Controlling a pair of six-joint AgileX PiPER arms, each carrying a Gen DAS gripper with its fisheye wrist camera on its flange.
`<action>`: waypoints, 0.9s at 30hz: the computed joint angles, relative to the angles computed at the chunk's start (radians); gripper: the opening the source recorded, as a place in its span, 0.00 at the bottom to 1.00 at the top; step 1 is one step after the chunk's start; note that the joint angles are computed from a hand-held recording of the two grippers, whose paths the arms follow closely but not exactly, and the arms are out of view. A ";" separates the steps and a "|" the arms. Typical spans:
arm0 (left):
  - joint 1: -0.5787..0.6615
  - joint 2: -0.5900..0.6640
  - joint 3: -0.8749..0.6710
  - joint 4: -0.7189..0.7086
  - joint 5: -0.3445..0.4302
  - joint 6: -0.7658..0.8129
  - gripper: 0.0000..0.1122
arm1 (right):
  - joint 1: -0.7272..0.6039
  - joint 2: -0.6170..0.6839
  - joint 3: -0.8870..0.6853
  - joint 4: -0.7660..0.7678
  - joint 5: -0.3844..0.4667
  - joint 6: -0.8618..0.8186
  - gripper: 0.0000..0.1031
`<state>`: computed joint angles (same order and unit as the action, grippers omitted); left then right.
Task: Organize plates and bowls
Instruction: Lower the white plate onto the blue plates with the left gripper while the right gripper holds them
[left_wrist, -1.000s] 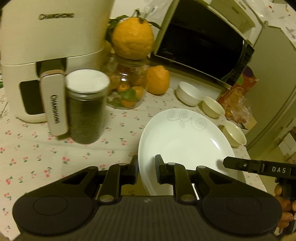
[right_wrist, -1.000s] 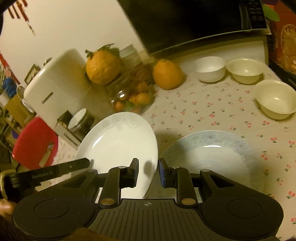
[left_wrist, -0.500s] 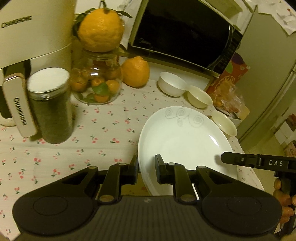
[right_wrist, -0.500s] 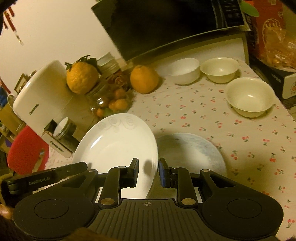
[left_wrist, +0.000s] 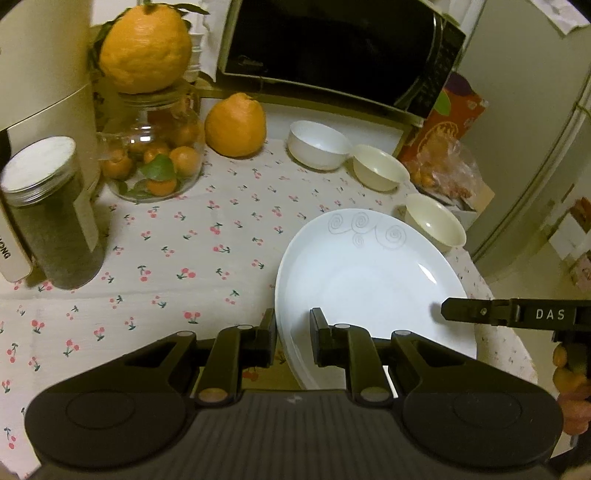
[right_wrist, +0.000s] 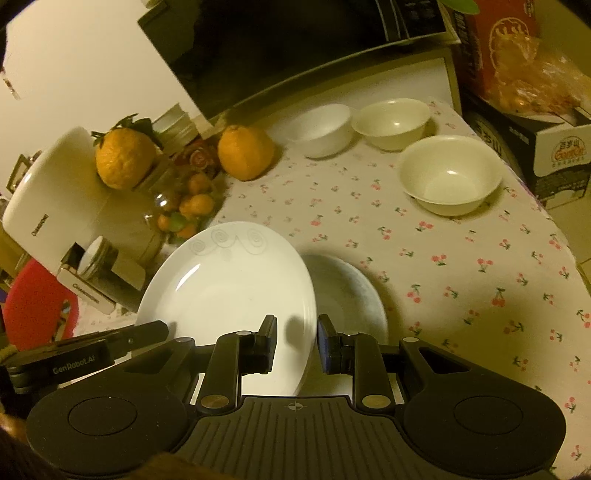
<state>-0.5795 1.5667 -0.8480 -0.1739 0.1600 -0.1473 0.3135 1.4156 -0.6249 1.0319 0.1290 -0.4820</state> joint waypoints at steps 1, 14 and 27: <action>-0.008 0.008 -0.008 0.057 0.003 -0.056 0.14 | -0.004 0.002 -0.001 -0.023 0.003 0.023 0.22; -0.079 0.076 -0.070 0.495 0.066 -0.480 0.14 | -0.027 0.021 -0.018 -0.335 0.058 0.311 0.22; -0.123 0.115 -0.112 0.650 0.119 -0.624 0.15 | -0.024 0.037 -0.037 -0.537 0.085 0.522 0.22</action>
